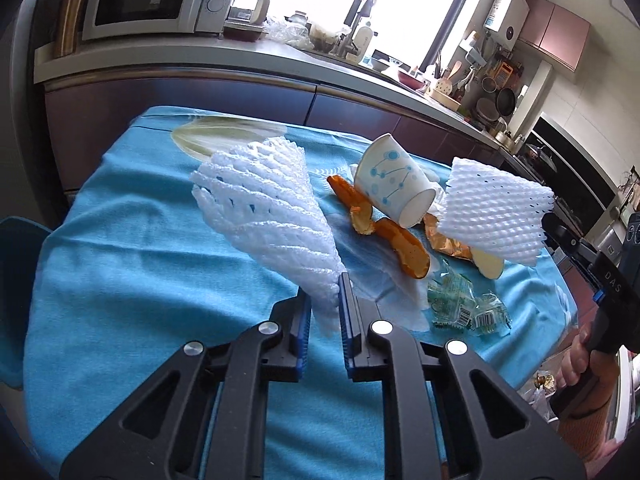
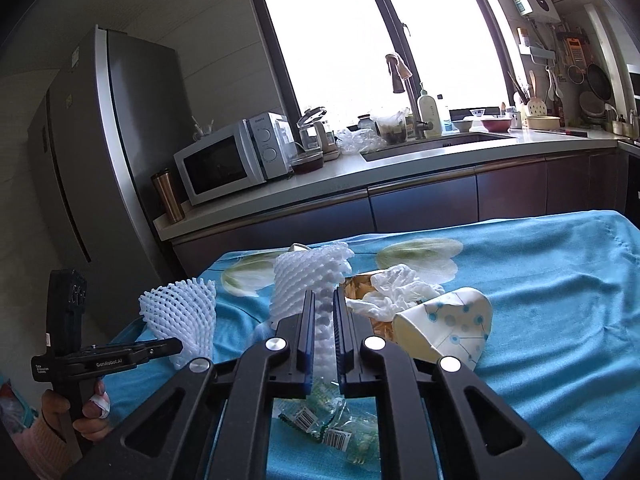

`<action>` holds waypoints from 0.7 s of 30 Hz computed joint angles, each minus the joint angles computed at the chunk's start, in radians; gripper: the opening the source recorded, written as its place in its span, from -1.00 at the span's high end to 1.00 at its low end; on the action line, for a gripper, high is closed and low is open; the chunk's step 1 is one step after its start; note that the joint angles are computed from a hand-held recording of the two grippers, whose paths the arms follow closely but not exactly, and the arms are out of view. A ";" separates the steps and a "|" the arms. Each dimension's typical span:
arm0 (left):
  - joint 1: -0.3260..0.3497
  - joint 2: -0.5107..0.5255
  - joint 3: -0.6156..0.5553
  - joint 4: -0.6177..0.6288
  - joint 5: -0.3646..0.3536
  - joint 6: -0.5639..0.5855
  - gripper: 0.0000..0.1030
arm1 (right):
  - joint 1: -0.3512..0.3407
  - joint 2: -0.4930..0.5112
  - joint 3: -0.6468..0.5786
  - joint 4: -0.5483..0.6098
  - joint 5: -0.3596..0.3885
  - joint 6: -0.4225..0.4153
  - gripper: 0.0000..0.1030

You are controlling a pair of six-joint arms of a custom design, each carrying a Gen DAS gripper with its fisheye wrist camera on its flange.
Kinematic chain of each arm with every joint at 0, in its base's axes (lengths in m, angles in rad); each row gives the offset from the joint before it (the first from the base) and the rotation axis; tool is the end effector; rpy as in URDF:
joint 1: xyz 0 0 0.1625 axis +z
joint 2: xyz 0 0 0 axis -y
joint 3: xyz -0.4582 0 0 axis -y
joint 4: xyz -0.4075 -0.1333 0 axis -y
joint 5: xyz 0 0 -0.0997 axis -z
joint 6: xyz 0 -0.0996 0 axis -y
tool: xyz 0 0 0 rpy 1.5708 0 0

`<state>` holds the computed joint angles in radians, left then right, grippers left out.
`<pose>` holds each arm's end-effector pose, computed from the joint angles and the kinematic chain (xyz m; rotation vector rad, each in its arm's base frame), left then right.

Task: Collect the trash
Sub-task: 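Carry both white foam nets off the table over the blue bin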

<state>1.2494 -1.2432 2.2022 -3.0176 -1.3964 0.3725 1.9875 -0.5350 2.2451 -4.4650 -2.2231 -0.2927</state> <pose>-0.0200 -0.5367 0.2228 0.9183 2.7234 -0.7084 0.2481 -0.3806 0.0550 0.2894 -2.1958 1.4949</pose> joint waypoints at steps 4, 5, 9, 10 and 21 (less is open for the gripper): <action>0.044 -0.056 0.014 -0.004 -0.004 0.039 0.73 | 0.020 -0.003 -0.005 0.039 0.046 0.009 0.85; 0.053 -0.068 0.016 -0.007 0.002 0.048 0.73 | 0.025 -0.002 -0.011 0.057 0.059 0.011 0.85; 0.095 -0.114 0.011 -0.007 0.017 0.067 0.73 | 0.036 0.010 -0.056 0.153 0.129 0.019 0.85; 0.105 -0.127 0.008 -0.011 0.022 0.070 0.73 | 0.035 0.015 -0.070 0.182 0.153 0.023 0.85; 0.241 -0.179 -0.122 -0.028 0.094 0.114 0.73 | 0.038 0.084 -0.300 0.524 0.348 0.023 0.85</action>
<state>1.4906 -1.4222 2.0804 -3.0460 -1.3022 0.4861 2.0253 -0.4511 1.9451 -3.9414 -1.8750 -0.2693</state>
